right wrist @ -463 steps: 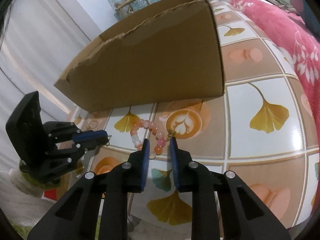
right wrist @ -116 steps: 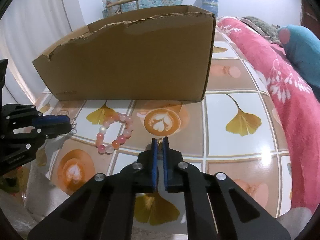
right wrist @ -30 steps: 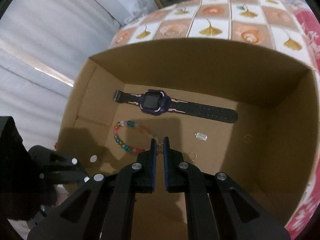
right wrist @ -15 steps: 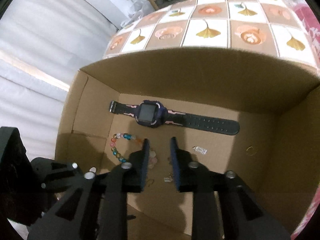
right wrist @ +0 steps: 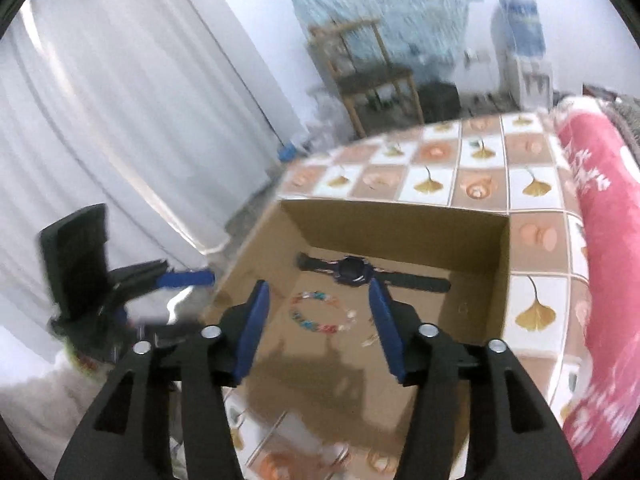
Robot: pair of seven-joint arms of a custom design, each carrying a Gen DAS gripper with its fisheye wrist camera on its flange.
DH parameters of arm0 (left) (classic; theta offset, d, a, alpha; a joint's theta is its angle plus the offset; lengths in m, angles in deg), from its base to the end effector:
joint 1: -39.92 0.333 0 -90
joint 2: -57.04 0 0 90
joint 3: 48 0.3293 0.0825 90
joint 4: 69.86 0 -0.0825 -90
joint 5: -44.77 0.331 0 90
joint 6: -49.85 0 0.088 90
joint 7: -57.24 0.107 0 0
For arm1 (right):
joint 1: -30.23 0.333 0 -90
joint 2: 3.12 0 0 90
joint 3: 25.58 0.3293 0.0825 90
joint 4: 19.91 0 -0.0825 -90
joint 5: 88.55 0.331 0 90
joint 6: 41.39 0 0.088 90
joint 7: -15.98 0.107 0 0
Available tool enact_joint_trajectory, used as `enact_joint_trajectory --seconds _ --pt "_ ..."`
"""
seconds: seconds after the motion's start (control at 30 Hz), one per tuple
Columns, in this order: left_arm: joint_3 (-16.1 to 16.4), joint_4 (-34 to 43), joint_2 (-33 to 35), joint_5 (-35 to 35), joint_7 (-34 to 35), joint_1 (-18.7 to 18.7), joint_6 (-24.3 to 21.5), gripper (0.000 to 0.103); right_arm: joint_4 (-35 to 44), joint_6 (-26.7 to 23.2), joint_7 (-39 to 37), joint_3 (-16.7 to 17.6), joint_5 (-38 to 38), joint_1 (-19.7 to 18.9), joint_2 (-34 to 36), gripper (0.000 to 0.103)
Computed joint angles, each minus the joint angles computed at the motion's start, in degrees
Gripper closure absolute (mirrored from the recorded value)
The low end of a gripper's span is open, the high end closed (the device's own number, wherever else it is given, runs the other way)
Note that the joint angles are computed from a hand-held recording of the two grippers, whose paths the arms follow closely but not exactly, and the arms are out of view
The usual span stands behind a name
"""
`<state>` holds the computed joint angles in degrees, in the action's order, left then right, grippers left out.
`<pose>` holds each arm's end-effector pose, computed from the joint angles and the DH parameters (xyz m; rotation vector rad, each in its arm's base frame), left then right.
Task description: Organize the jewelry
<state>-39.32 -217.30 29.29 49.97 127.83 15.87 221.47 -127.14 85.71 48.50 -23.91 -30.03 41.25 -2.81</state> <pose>0.3748 -0.0992 0.5716 -1.7884 1.7813 -1.0972 0.5287 0.1472 0.5841 -1.9913 0.9092 0.0743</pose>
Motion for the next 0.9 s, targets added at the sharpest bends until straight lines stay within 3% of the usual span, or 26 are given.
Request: enact_joint_trajectory --seconds 0.17,0.4,0.5,0.63,0.7,0.9 --pt "-10.0 -10.6 -9.3 6.8 -9.3 11.4 4.1 0.023 -15.6 0.9 -9.3 -2.5 8.6 -0.8 -11.7 0.047" --pt "-16.8 -19.4 -13.1 11.5 -20.0 16.0 6.6 0.021 -31.9 11.0 -8.7 -1.9 11.7 0.0 -19.5 0.047" --pt "-18.8 -21.0 -11.7 13.3 -23.6 17.2 7.6 0.021 -35.4 14.9 -5.8 -1.0 11.3 0.7 -19.2 0.047" --pt "-27.7 -21.4 -9.5 17.2 -29.7 24.7 8.7 0.021 -37.6 22.0 -3.1 1.0 11.2 2.5 -17.0 0.047" --pt "-31.4 -21.8 -9.7 18.9 -32.6 27.9 9.6 0.021 -37.7 25.9 -2.2 2.0 10.9 3.7 -15.7 0.054" --pt "-35.9 -22.1 -9.9 23.1 -38.4 32.2 9.9 0.021 -34.9 34.5 -1.2 3.9 8.8 7.8 -8.5 0.071"
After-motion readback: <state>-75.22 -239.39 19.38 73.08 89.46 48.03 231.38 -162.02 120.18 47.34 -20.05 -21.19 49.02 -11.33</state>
